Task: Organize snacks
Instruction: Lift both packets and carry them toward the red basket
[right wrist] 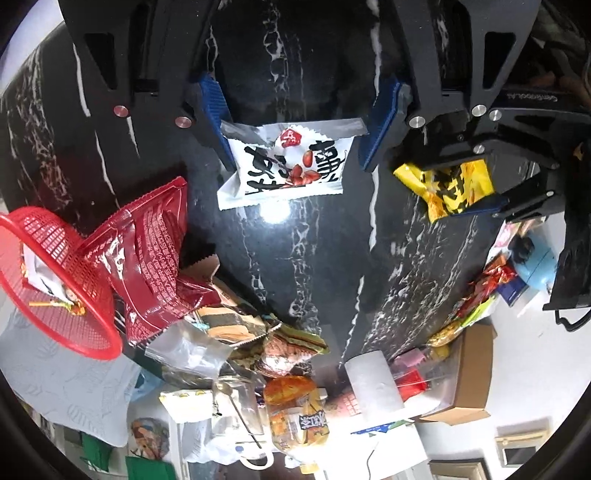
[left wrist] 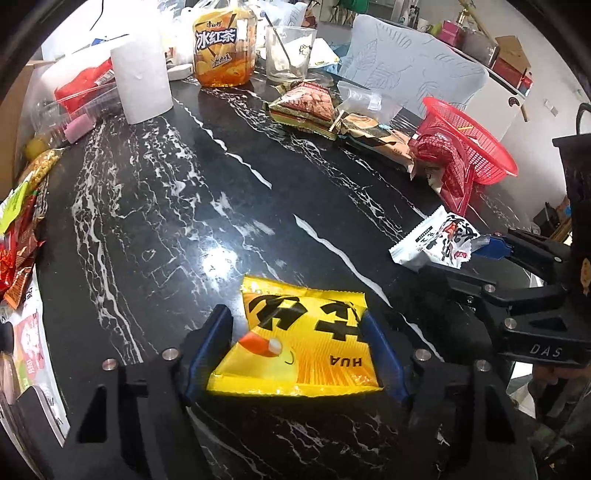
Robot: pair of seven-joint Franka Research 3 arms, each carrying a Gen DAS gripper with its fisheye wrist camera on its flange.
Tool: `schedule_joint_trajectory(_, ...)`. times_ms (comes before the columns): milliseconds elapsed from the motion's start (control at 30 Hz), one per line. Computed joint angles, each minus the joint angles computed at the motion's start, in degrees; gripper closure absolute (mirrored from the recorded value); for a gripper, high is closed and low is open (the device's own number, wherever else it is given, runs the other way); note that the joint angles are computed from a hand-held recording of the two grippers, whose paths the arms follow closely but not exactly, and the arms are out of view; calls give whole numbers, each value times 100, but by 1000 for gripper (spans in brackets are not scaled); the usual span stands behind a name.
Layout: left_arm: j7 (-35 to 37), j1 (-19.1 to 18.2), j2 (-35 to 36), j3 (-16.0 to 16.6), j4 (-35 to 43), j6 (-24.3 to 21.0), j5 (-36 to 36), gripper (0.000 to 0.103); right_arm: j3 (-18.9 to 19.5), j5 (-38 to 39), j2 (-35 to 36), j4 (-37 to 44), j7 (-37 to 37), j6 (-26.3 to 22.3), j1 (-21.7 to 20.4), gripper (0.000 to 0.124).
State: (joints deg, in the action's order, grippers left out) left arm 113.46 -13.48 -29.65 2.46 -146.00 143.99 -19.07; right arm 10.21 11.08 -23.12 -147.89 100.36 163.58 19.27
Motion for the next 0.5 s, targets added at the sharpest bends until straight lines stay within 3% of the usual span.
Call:
schedule_joint_trajectory(267, 62, -52, -26, 38, 23, -57, -131, 36, 36, -42, -171, -159, 77, 145, -25, 69)
schedule_joint_trajectory(500, 212, -171, 11, 14, 129, -104, -294, 36, -132, 306, -439, -383, -108, 292, 195, 70)
